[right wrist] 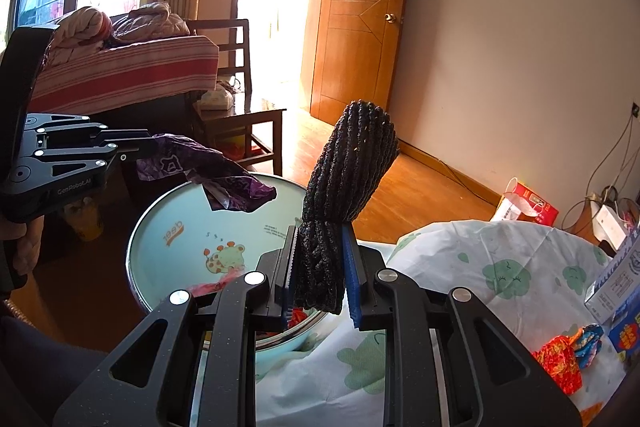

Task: Collect trash
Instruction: 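Open the left tool to drop the purple wrapper while the right tool drops the rope bundle into the bin, then move both open tools back over the table toward the remaining wrappers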

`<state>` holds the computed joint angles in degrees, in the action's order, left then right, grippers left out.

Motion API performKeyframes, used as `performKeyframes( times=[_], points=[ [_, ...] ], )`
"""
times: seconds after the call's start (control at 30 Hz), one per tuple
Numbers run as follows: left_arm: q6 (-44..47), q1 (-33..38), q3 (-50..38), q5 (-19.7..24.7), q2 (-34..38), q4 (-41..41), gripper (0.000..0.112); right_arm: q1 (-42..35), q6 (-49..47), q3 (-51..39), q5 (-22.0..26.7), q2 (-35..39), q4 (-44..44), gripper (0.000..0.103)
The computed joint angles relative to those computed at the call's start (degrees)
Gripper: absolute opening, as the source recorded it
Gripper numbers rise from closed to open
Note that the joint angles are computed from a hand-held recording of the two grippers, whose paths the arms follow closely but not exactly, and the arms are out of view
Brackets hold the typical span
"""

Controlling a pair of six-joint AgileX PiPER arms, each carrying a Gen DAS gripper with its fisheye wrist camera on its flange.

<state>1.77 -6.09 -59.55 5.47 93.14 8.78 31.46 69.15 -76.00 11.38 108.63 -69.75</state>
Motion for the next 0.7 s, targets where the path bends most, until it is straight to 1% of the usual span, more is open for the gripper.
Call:
performKeyframes(
  times=[0.07, 0.27, 0.33, 0.37, 0.4, 0.43, 0.47, 0.5, 0.57, 0.63, 0.67, 0.7],
  points=[
    [0.1, 0.0, -0.1, 0.1, 0.2, -0.1, 0.012, 0.0, -0.3, 0.0, 0.0, 0.1, 0.2, 0.022],
    [4.1, 0.1, -0.3, 0.4, 0.3, -4.1, 0.012, -0.1, -0.8, 0.0, -0.2, 0.1, 0.3, 0.022],
    [7.5, 0.3, -0.5, 0.7, 0.4, -7.4, 0.017, -0.1, -2.8, -0.1, -0.5, 0.1, 2.1, 0.022],
    [7.8, 0.3, -0.8, 1.0, 0.6, -7.7, 0.018, 0.0, -3.8, -0.3, -0.5, 0.2, 2.8, 0.022],
    [7.8, 0.3, -0.6, 0.8, 0.5, -7.7, 0.029, 0.2, -4.6, -0.5, -0.3, 0.4, 3.3, 0.023],
    [10.0, 0.4, -0.4, 0.7, 0.3, -10.1, 0.043, 0.3, -3.2, -0.4, -0.1, 0.4, 1.7, 0.032],
    [13.6, 0.5, -0.5, 0.8, 0.3, -13.5, 0.046, 0.4, -1.4, -0.1, -0.4, 0.2, -0.2, 0.042],
    [14.9, 0.5, -0.4, 0.7, 0.2, -14.7, 0.047, 0.3, 0.1, 0.1, -0.6, 0.1, -1.8, 0.056],
    [16.4, 0.4, -0.2, 0.7, 0.1, -16.0, 0.048, 0.1, -0.6, 0.0, -0.7, 0.3, -0.9, 0.057],
    [17.4, 0.3, -0.3, 0.8, 0.2, -17.0, 0.054, 0.1, -0.9, -0.1, -0.6, 0.3, -0.5, 0.057],
    [17.5, 0.2, -0.1, 0.7, 0.2, -17.1, 0.055, 0.2, 0.5, 0.0, -0.4, 0.2, -1.9, 0.057],
    [17.6, 0.1, -0.1, 0.7, 0.3, -17.1, 0.059, 0.4, 1.0, 0.0, 0.0, 0.3, -2.3, 0.057]
  ],
)
